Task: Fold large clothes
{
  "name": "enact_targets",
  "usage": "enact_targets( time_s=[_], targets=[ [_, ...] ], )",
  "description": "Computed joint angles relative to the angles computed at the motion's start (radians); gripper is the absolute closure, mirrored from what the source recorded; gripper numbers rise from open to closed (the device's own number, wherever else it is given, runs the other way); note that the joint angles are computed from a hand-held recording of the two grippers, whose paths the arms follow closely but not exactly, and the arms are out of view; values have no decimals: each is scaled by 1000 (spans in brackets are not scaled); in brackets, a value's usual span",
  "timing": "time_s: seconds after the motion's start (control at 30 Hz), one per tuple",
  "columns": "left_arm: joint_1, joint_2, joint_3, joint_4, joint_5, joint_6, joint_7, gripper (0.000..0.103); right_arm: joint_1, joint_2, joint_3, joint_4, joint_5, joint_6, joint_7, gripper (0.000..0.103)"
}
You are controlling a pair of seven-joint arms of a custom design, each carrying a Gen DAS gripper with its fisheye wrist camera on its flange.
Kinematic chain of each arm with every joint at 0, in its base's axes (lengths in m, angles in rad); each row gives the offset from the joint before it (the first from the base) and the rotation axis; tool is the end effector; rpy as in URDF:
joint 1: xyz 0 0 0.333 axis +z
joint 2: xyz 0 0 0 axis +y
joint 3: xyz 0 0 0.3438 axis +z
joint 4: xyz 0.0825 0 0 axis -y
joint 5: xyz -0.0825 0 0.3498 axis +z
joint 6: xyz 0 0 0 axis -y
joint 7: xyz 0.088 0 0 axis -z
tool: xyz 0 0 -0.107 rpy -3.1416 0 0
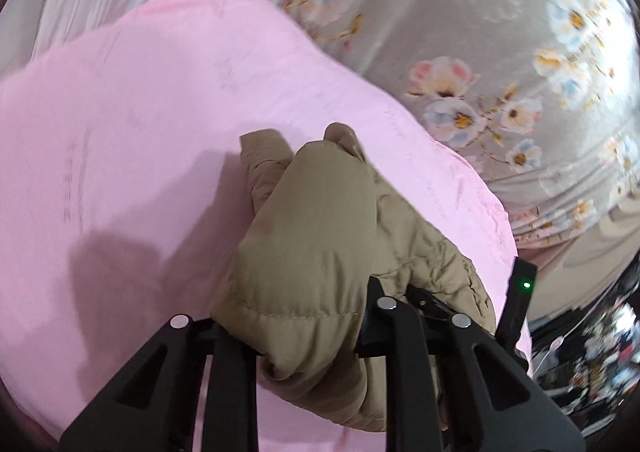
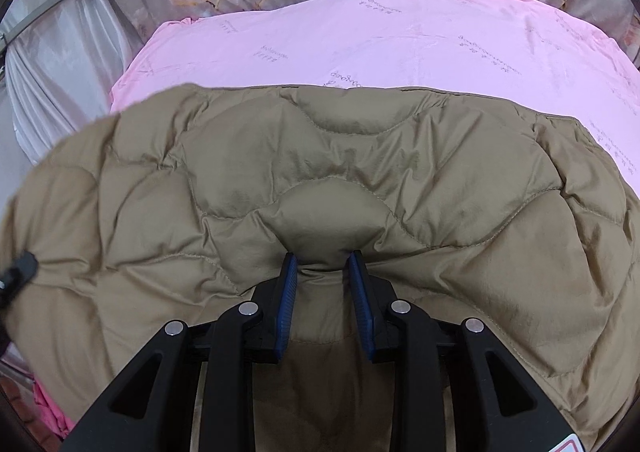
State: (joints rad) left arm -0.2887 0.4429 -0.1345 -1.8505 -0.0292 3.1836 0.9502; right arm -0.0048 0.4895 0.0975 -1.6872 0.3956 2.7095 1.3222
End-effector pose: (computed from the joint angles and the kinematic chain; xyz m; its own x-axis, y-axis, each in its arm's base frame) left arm 0.6243 -0.2618 0.4419 0.0420 -0.8556 0.5159 -0.7121 -0.3878 -0.5852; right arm 0.6965 0.0393 0.4172 0.0686 -0.9681 -0.2409 -0.8574 0.0662 -0.5104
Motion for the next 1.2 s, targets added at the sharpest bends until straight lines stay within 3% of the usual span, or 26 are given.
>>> enact_targets(
  time_s=[0.1, 0.23, 0.3, 0.4, 0.53, 0.6, 0.67, 0.87, 1.03, 1.2],
  targets=[
    [-66, -16, 64, 21, 45, -14, 4, 86, -83, -82, 63, -69, 128, -55, -98, 92],
    [-66, -29, 55, 39, 78, -12, 29, 86, -81, -218, 17, -196, 162, -141, -183, 102],
    [-79, -39, 63, 41, 92, -4, 37, 87, -83, -239, 0, -209, 200, -224, -213, 103],
    [-89, -50, 58, 52, 106, 3, 56, 87, -52, -233, -25, -208, 213, -273, -251, 102],
    [-221, -79, 185, 58, 182, 2, 42, 88, -49, -175, -17, -154, 310, -357, -334, 102],
    [-250, -87, 203, 67, 224, 8, 53, 88, -62, -143, -4, -127, 389, -394, -394, 102],
    [-223, -86, 146, 84, 240, 6, 94, 88, -82, -107, 7, -101, 483, -432, -436, 102],
    [-109, 30, -121, 259, 222, -94, 332, 88, -132, -132, -14, -146, 652, -490, -521, 102],
    [-152, 143, -174, 424, 174, -213, 461, 88, -163, -274, -101, -300, 748, -418, -600, 102],
    [-241, 271, -147, 612, 152, -360, 524, 88, -176, -370, -180, -409, 744, -289, -600, 99]
  ],
)
